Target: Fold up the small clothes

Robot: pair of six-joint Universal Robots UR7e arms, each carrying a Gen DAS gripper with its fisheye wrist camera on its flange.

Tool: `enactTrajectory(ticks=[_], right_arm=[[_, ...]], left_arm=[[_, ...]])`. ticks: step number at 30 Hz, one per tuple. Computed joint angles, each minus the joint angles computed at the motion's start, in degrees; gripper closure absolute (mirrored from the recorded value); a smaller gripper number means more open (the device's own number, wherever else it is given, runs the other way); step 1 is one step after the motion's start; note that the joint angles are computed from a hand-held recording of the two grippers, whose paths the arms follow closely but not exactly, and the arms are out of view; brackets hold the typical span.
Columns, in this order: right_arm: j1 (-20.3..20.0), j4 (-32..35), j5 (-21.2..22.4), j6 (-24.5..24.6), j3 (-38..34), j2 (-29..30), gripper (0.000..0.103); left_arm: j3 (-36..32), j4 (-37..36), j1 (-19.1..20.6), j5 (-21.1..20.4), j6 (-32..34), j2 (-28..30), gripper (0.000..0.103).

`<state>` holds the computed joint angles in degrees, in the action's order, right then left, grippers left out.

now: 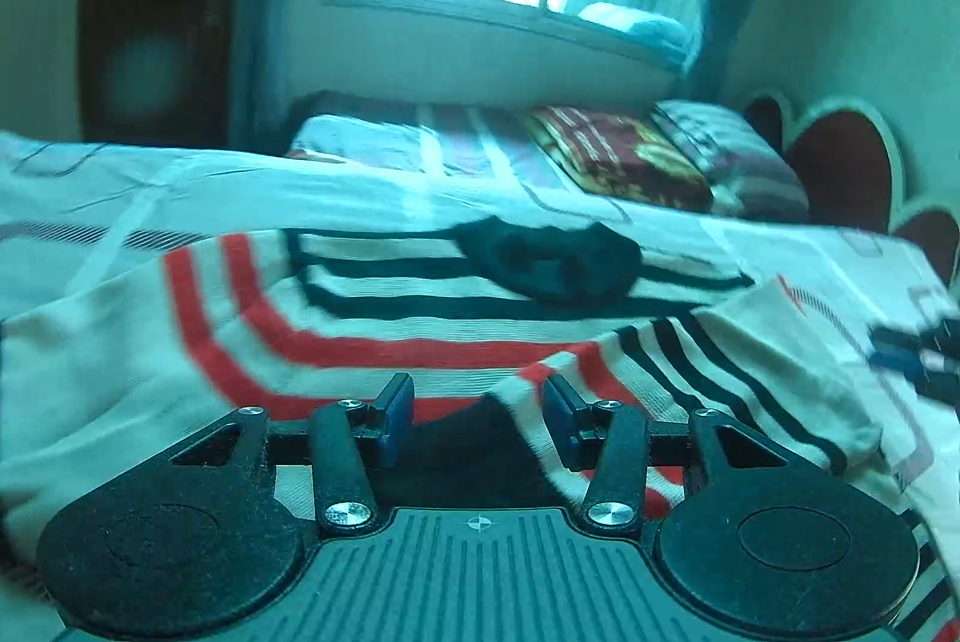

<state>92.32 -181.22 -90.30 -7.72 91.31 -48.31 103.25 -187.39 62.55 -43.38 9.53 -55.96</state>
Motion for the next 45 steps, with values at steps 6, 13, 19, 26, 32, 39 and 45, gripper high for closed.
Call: enactTrajectory(ticks=[6, 13, 19, 26, 32, 39, 45], right_arm=[[-1.3, 12.63, 1.79, 3.38, -14.03, 7.5, 0.057], [-0.19, 14.75, -2.97, -4.0, -17.6, 10.22, 0.097], [2.94, 2.01, -7.95, -10.12, -15.35, 10.57, 0.081], [3.17, 15.56, -12.07, -9.57, -24.21, 14.61, 0.103], [5.19, 4.84, -7.43, -19.44, -6.93, 5.34, 0.085], [7.26, -9.1, -19.27, -33.08, 6.74, 3.48, 0.091], [8.19, -14.2, -17.28, -33.54, 10.71, 1.33, 0.081]], left_arm=[[-3.59, 6.26, 1.01, 4.42, -0.51, 3.26, 0.056], [-1.8, 2.96, 1.4, 3.92, 0.86, 2.66, 0.056], [-1.77, 2.78, 1.75, 2.94, 1.26, 2.5, 0.056], [-2.11, 4.04, 1.69, 3.13, 0.06, 2.39, 0.056], [0.75, -3.72, -0.99, 5.35, 1.77, 1.7, 0.028], [1.74, -1.34, -2.05, 7.61, 4.07, 4.55, 0.024], [5.01, -1.43, -3.09, 10.64, 1.58, 1.98, 0.012]])
